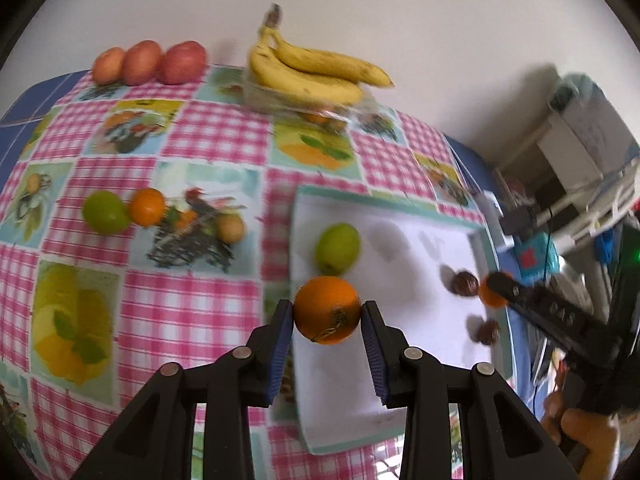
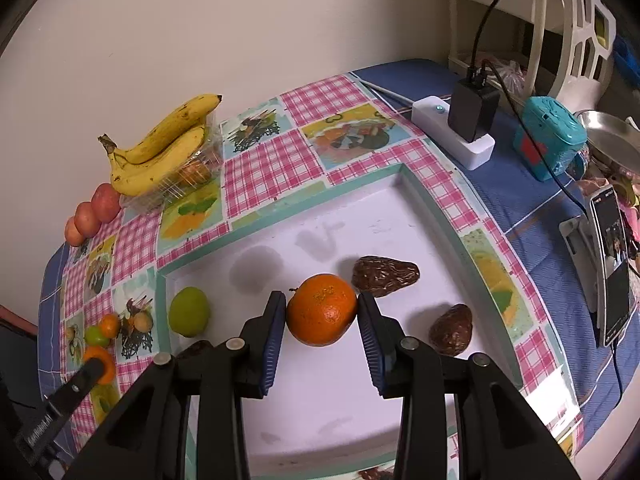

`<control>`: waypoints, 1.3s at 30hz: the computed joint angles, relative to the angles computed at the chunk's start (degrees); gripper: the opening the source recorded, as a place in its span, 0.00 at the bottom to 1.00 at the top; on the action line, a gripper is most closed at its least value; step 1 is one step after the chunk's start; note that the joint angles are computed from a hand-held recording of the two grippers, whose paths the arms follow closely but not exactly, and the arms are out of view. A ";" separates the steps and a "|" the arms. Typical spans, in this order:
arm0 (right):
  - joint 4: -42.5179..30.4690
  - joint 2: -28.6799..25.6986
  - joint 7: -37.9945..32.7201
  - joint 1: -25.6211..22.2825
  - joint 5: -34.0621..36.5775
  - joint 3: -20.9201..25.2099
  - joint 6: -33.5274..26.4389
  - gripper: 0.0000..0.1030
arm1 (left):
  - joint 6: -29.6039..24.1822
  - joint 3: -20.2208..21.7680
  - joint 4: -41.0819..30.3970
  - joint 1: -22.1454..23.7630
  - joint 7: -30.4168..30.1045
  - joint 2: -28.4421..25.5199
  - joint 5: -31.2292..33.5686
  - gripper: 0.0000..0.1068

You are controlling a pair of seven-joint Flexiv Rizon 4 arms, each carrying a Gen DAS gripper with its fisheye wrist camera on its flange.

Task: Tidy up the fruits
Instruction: 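Lift both tangerines and carry them over the white tray, then lower both tangerines into the tray and open both tools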

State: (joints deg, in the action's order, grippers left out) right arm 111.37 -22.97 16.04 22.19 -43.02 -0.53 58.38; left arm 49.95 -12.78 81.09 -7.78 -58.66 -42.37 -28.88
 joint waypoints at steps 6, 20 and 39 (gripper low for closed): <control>0.22 0.03 -0.32 -0.21 -0.17 0.00 0.78 0.37 | -2.43 0.51 -0.10 -1.01 0.29 -0.05 1.85 0.35; -1.01 -2.37 -6.66 -1.15 8.36 1.82 -2.09 0.37 | -7.86 3.28 -3.41 -3.15 -3.30 -2.90 6.99 0.35; -2.39 -4.76 -10.65 -0.16 14.20 1.43 -2.99 0.37 | -9.27 3.13 -5.00 -2.93 -4.02 -4.08 8.09 0.35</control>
